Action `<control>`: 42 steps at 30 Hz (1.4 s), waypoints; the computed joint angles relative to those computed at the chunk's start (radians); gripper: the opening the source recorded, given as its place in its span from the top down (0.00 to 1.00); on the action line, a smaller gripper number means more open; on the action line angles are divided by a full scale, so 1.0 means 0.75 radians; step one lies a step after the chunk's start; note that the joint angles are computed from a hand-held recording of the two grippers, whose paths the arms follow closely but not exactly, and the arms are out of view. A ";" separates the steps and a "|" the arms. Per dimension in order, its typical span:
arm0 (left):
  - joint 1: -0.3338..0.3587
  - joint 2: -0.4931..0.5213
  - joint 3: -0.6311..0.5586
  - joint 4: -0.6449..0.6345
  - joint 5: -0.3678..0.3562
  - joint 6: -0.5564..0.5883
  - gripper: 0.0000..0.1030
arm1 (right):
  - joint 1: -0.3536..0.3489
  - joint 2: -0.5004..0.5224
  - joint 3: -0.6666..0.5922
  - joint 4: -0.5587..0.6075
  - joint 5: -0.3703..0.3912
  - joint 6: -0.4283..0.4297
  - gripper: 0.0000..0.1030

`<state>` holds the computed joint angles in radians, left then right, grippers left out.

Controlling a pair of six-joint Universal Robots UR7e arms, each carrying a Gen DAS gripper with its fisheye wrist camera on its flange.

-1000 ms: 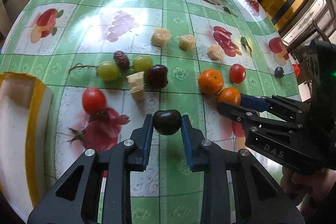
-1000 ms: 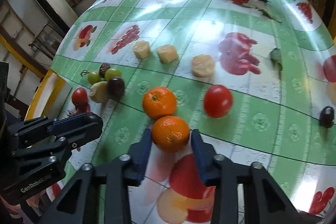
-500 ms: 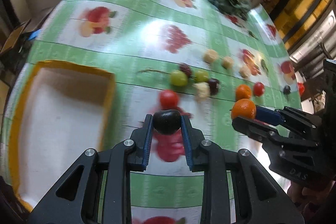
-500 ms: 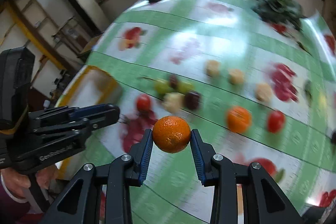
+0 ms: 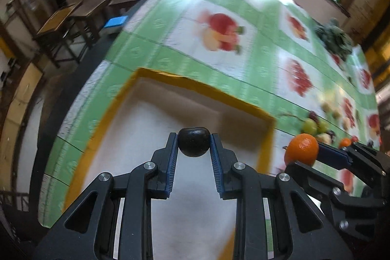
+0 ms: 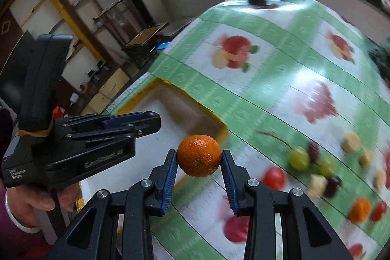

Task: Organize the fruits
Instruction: 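Carry plum and orange into the yellow-rimmed tray and open both grippers, then move both grippers back from the tray to the fruit row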

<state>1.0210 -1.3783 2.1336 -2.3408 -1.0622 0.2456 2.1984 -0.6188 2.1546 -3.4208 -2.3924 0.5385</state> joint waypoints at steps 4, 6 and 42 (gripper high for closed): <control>0.052 0.061 -0.049 -0.007 0.026 -0.004 0.75 | -0.059 0.035 -0.082 0.049 0.058 -0.086 0.66; 0.068 0.083 -0.063 -0.009 0.033 -0.009 0.75 | -0.085 0.051 -0.112 0.078 0.084 -0.109 0.66; -0.160 -0.218 0.181 0.091 -0.150 -0.051 0.40 | 0.146 -0.172 0.283 0.251 -0.158 0.520 0.56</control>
